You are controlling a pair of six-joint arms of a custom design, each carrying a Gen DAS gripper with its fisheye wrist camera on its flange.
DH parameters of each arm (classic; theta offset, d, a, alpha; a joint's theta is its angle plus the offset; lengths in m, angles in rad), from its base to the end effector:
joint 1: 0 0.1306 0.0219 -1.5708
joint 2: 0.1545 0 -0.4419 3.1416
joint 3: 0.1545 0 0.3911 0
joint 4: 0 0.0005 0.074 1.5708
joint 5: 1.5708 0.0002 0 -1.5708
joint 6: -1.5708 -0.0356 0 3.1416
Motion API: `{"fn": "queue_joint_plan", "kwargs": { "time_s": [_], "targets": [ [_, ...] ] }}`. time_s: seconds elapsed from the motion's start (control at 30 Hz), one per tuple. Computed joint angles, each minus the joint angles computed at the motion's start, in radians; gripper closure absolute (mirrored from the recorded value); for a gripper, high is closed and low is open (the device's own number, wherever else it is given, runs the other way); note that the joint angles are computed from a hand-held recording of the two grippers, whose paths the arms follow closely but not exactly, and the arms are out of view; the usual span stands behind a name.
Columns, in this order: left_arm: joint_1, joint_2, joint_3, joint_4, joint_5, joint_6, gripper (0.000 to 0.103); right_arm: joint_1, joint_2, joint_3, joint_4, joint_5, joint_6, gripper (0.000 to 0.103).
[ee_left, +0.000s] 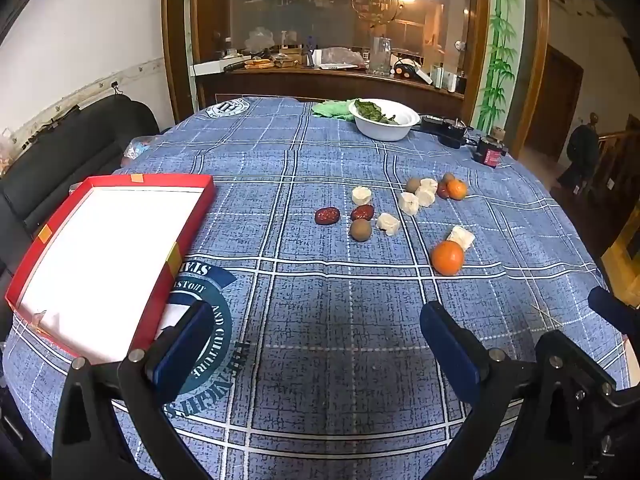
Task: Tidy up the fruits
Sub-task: 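Move both tools toward the fruits on the blue tablecloth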
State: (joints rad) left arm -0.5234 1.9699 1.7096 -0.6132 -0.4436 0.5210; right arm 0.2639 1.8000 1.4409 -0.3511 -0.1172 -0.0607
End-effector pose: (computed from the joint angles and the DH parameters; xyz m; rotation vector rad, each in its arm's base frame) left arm 0.6138 -0.3372 0.3243 -0.1880 2.3282 0.0329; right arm 0.6133 0.1695 0.3315 -0.2939 2.2746 0.3028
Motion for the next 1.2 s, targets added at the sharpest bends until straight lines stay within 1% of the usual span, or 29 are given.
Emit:
{"fn": "queue_joint_plan", "kwargs": {
  "time_s": [0.07, 0.3, 0.43, 0.47, 0.57, 0.73, 1.03, 1.1, 1.17, 1.2],
  "targets": [
    [0.000, 0.001, 0.002, -0.003, 0.000, 0.000, 0.001, 0.003, 0.000, 0.001, -0.003, 0.011, 0.003, 0.000],
    [0.001, -0.001, -0.001, -0.002, 0.000, -0.004, 0.001, 0.003, 0.005, 0.011, -0.017, 0.011, 0.011, 0.000],
    [0.001, -0.001, -0.002, 0.003, 0.001, -0.005, 0.001, -0.004, 0.011, 0.014, -0.010, 0.009, 0.015, 0.000],
    [0.001, -0.002, -0.002, 0.005, 0.000, -0.006, 0.001, 0.001, -0.009, -0.001, -0.016, 0.013, 0.010, 0.000],
    [0.001, -0.001, -0.003, 0.007, -0.001, -0.007, 0.001, 0.006, 0.010, 0.019, -0.015, 0.014, 0.007, 0.000],
    [0.002, -0.002, -0.005, 0.011, 0.001, -0.009, 0.001, 0.009, 0.010, 0.020, -0.010, 0.018, 0.010, 0.000],
    [0.004, -0.003, -0.009, 0.014, -0.001, -0.015, 0.001, 0.007, 0.016, 0.025, -0.019, -0.001, 0.013, 0.000],
    [0.005, -0.003, -0.012, 0.018, -0.004, -0.020, 0.001, 0.006, 0.016, 0.021, -0.008, 0.000, 0.019, 0.000],
    [0.006, -0.001, -0.013, 0.020, -0.006, -0.025, 0.001, 0.007, 0.013, 0.005, 0.039, 0.002, 0.015, 0.000],
    [0.007, 0.002, -0.010, 0.015, -0.016, -0.024, 0.001, 0.006, 0.014, 0.005, 0.036, 0.001, 0.014, 0.000]
  ]
}}
